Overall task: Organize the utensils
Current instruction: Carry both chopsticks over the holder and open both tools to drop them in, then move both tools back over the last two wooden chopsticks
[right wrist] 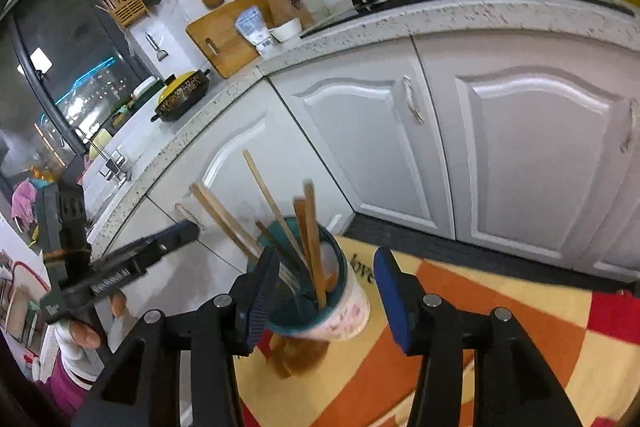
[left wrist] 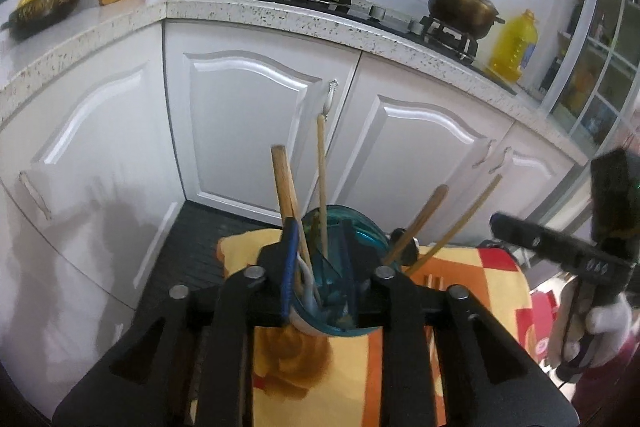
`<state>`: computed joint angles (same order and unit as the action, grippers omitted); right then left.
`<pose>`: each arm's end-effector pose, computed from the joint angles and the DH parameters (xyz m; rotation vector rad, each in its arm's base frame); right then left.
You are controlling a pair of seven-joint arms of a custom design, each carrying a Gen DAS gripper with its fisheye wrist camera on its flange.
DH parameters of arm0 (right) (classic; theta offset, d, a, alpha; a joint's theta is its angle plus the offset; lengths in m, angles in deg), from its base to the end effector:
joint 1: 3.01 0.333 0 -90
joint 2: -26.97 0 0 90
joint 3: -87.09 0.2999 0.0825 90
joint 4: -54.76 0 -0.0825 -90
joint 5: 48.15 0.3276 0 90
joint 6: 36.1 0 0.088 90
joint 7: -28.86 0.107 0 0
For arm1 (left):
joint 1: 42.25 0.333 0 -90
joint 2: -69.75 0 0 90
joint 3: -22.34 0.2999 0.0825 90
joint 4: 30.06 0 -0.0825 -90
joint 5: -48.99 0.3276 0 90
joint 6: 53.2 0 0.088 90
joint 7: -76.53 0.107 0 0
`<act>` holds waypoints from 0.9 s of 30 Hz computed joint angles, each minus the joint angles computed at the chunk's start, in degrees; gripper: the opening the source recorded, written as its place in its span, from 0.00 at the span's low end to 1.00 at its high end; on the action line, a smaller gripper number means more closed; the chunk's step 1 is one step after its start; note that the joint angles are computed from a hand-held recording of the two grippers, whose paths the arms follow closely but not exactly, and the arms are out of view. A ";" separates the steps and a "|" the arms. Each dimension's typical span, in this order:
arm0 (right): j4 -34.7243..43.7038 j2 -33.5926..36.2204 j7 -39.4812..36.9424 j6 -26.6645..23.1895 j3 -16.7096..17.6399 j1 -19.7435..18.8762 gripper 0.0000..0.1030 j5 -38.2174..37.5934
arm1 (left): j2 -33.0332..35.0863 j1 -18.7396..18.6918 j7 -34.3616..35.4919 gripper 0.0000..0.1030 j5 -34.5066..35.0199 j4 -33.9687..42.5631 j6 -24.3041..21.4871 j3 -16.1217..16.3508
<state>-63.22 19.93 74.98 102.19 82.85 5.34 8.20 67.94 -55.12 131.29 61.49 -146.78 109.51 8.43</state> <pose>0.5073 0.0394 0.5483 -1.7402 1.3828 -0.0516 0.4788 -0.2562 0.5638 -1.8005 1.8655 -1.0566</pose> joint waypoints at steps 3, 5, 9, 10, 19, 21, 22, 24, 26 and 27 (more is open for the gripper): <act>-4.07 -2.89 -0.92 1.02 -0.11 0.00 0.46 -0.78 | -1.79 -0.23 -0.20 0.29 -0.76 -1.84 0.73 -0.44; -6.87 -4.70 -0.29 3.18 0.00 0.22 0.46 -3.02 | -3.00 0.11 -2.64 0.40 1.52 -3.14 0.96 -1.51; -12.15 -8.30 1.17 7.70 -0.55 1.30 0.46 -6.95 | -3.79 0.38 -7.88 0.43 7.18 -3.47 -1.36 -3.97; -13.50 -9.28 1.54 8.72 -0.90 1.63 0.46 -7.76 | -3.83 0.40 -9.80 0.45 9.17 -3.63 -1.63 -4.60; -24.46 -18.02 9.01 14.73 -4.02 2.04 0.46 -17.62 | 1.05 -5.63 -16.71 0.46 19.12 -0.18 -5.56 -5.88; -26.31 -19.50 10.68 15.94 -4.68 1.84 0.46 -20.07 | 2.26 -7.31 -16.99 0.47 20.49 0.97 -6.09 -5.39; -26.93 -20.06 11.09 16.13 -5.45 2.06 0.46 -20.87 | 2.84 -8.14 -17.97 0.47 22.21 1.60 -6.69 -5.12; -27.92 -20.83 12.19 16.16 -6.89 2.52 0.47 -22.63 | 3.88 -9.59 -18.91 0.47 23.90 2.67 -7.64 -4.47; -28.99 -21.47 13.32 16.43 -8.12 2.88 0.49 -24.56 | 4.80 -10.73 -18.09 0.47 22.82 3.23 -7.61 -3.98; -29.35 -21.69 13.65 16.70 -8.69 3.33 0.50 -25.18 | 5.19 -11.20 -17.68 0.47 22.50 3.50 -7.65 -3.69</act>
